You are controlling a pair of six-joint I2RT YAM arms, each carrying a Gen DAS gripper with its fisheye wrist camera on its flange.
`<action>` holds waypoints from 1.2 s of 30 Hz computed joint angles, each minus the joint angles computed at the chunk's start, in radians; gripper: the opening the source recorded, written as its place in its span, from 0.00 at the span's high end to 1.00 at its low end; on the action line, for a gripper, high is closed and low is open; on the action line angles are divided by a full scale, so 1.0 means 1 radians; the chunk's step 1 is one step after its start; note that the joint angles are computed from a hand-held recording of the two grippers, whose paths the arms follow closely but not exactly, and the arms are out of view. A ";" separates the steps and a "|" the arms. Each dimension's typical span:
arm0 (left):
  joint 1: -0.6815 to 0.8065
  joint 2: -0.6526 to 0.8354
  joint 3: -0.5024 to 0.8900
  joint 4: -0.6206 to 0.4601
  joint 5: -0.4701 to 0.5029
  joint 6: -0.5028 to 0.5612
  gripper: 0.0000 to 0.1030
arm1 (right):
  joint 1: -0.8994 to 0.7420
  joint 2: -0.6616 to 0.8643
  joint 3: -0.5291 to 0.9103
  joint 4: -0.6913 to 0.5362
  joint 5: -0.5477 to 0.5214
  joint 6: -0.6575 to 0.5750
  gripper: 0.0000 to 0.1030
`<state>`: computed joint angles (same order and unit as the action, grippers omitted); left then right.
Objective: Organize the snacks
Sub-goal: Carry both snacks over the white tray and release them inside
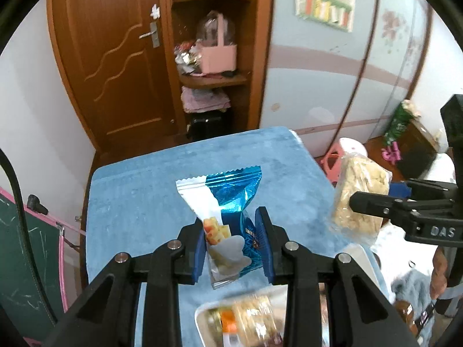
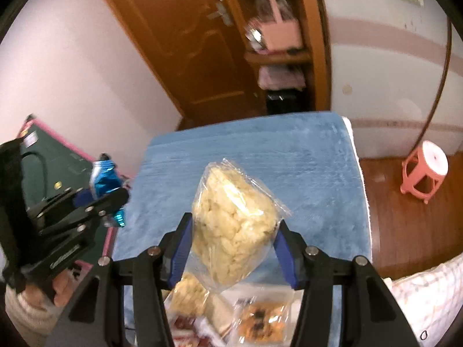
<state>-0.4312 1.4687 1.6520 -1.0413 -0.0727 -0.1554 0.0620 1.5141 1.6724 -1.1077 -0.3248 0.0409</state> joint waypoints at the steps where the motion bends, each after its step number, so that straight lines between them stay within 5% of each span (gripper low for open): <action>1: -0.016 -0.047 -0.022 -0.017 -0.003 -0.004 0.71 | 0.007 -0.072 -0.050 0.009 -0.006 -0.001 0.48; 7: -0.111 -0.248 -0.108 -0.075 -0.017 -0.062 0.71 | 0.040 -0.391 -0.255 0.017 -0.051 0.009 0.48; 16: -0.328 -0.451 -0.263 -0.066 -0.162 -0.204 0.71 | 0.122 -0.622 -0.413 0.034 0.008 0.071 0.48; 20: -0.361 -0.524 -0.422 -0.005 -0.133 -0.300 0.70 | 0.179 -0.664 -0.493 0.067 0.097 0.100 0.48; 23: -0.426 -0.531 -0.528 0.024 -0.199 -0.381 0.71 | 0.190 -0.679 -0.546 0.071 0.134 0.107 0.48; 26: -0.410 -0.539 -0.616 0.062 -0.139 -0.415 0.70 | 0.219 -0.683 -0.599 0.085 0.190 0.118 0.48; 36: -0.478 -0.483 -0.719 0.097 -0.220 -0.459 0.70 | 0.385 -0.705 -0.796 0.105 0.387 0.215 0.47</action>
<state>-0.9091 0.9855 0.9327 -0.9444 -0.2925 -0.6147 0.4471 0.8089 0.8762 -1.0024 0.0619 0.2563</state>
